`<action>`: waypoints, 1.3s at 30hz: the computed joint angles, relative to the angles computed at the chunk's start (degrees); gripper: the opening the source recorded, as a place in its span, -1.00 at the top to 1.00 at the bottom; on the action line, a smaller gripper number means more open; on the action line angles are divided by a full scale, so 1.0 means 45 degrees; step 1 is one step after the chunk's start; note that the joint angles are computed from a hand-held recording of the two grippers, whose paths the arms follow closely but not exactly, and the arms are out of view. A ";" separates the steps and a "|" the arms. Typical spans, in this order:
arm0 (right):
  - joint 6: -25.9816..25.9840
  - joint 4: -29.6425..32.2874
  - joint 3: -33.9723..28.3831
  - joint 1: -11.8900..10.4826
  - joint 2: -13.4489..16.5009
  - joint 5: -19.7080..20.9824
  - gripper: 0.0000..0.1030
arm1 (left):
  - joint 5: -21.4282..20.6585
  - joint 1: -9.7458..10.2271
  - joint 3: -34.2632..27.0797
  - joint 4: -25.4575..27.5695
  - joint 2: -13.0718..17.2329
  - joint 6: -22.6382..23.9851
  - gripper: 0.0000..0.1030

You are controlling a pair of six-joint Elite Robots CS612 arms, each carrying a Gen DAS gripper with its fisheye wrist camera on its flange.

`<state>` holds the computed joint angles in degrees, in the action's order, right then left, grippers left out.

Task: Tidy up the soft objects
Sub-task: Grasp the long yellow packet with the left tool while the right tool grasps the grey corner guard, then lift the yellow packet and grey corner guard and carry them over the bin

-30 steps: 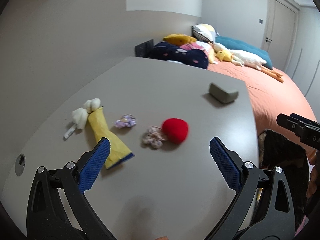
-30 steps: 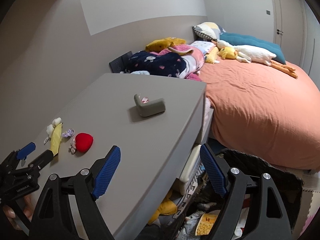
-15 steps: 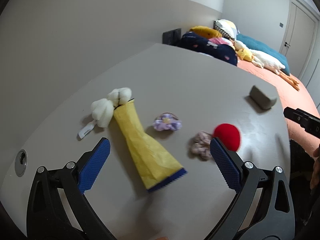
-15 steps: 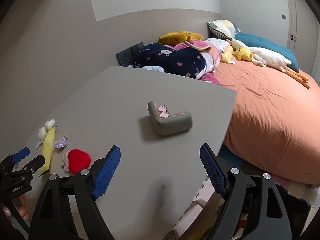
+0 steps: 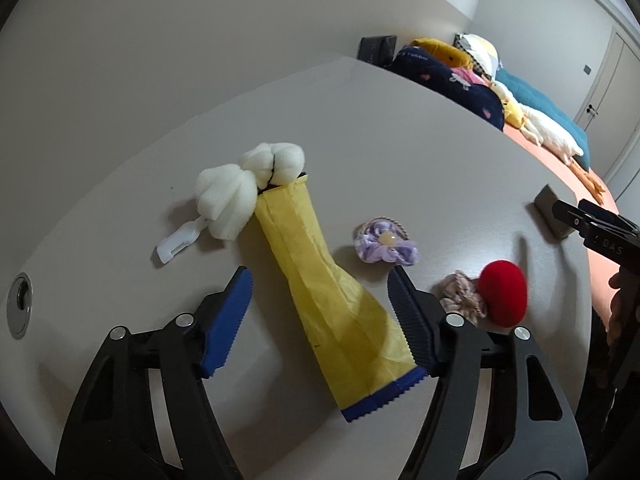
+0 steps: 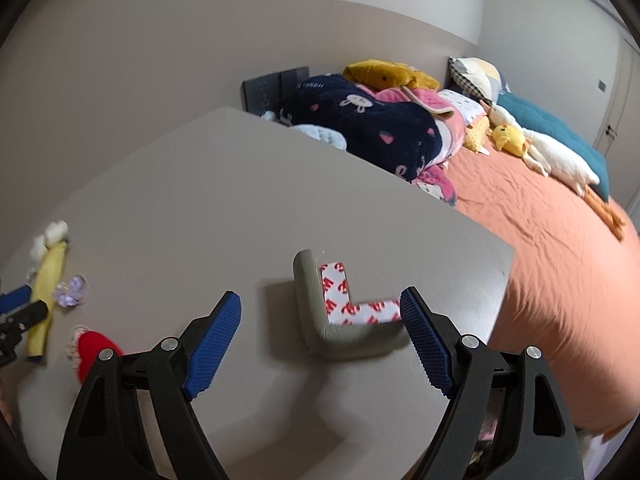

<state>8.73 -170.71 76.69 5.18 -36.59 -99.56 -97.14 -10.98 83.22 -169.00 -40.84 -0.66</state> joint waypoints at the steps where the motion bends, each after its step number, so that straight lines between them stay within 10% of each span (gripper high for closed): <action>1: -0.0138 0.0174 -0.0125 0.0016 0.0060 -0.0084 -0.59 | 0.0013 -0.0006 -0.0032 0.0054 0.0016 -0.0014 -0.27; 10: -0.0797 0.1329 -0.0748 0.0065 0.0324 -0.0713 0.36 | 0.0170 -0.0003 -0.0410 0.0803 0.0156 0.0013 0.03; 22: 0.0770 -0.0290 0.0479 -0.0129 -0.0336 0.0482 0.38 | 0.1312 -0.0215 0.0100 -0.0034 0.0009 0.0604 0.45; 39: 0.1160 -0.2011 0.2612 0.0157 -0.1800 0.0490 0.38 | -0.0774 0.0094 0.1975 -0.1829 -0.1393 0.0404 0.62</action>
